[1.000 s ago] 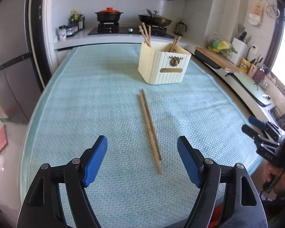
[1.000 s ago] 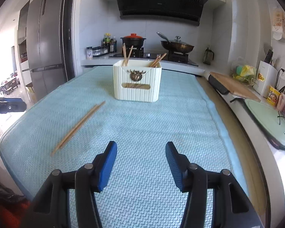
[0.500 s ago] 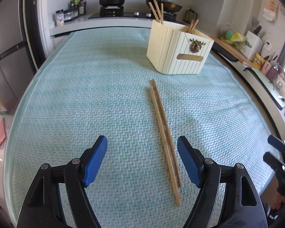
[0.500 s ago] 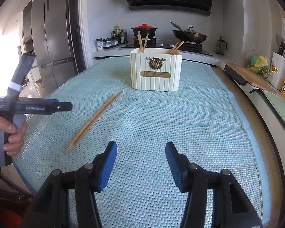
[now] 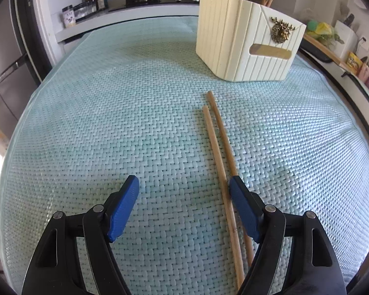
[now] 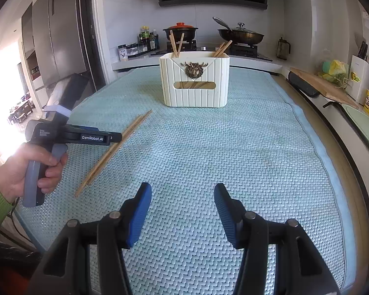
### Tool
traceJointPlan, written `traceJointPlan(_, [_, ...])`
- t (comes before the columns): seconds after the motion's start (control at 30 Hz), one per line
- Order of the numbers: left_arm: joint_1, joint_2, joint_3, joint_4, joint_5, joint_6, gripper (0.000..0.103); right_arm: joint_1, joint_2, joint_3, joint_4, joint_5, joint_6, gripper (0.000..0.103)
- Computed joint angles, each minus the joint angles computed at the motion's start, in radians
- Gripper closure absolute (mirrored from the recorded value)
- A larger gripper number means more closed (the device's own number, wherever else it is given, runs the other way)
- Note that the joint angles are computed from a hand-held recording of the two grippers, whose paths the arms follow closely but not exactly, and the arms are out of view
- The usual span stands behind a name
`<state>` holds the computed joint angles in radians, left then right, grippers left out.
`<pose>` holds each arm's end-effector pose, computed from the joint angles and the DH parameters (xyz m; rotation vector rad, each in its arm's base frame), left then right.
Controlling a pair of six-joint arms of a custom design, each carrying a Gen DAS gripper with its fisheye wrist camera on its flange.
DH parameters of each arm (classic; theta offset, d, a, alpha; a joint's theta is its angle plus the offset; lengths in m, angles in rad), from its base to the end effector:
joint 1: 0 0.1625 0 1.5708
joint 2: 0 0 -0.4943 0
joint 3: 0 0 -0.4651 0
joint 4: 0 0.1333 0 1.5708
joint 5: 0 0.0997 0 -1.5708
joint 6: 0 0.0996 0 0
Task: Organize utensils
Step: 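Move both open tools back over the last two chopsticks on the towel, then lower the right tool onto a wooden chopstick and close on it, then lower the left tool onto the last chopstick and close on it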
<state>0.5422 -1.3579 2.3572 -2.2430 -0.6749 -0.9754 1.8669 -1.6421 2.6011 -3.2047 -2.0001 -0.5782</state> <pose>-0.2598 -0.4029 0.1635 0.2434 2.2937 -0.7265 0.1947 -0.3236 0.2664 0.8913 -2.3622 0.7973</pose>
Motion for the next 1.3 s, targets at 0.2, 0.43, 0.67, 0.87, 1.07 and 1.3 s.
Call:
traceJointPlan(0.2, [-0.002, -0.05, 0.012, 0.083, 0.015, -0.052, 0.025, 0.016, 0.043, -0.03, 0.047, 0.015, 0.007, 0.049])
traceJointPlan(0.43, [-0.035, -0.204, 0.071, 0.115, -0.011, -0.149, 0.026, 0.038, 0.253, -0.154, 0.129, 0.115, 0.043, 0.056])
traceJointPlan(0.67, [-0.093, -0.329, 0.088, 0.286, 0.023, -0.333, 0.025, 0.11, 0.491, -0.24, 0.085, -0.002, -0.012, 0.09])
traceJointPlan(0.87, [-0.122, -0.315, 0.092, 0.303, 0.01, -0.346, 0.025, 0.13, 0.468, -0.184, -0.011, -0.149, -0.022, 0.097])
traceJointPlan(1.07, [-0.134, -0.258, 0.094, 0.218, -0.026, -0.277, 0.025, 0.079, 0.335, -0.096, -0.042, -0.269, 0.005, 0.096])
traceJointPlan(1.3, [-0.089, -0.195, 0.078, 0.083, -0.069, -0.14, 0.025, 0.013, 0.15, -0.046, 0.062, -0.23, 0.02, 0.084])
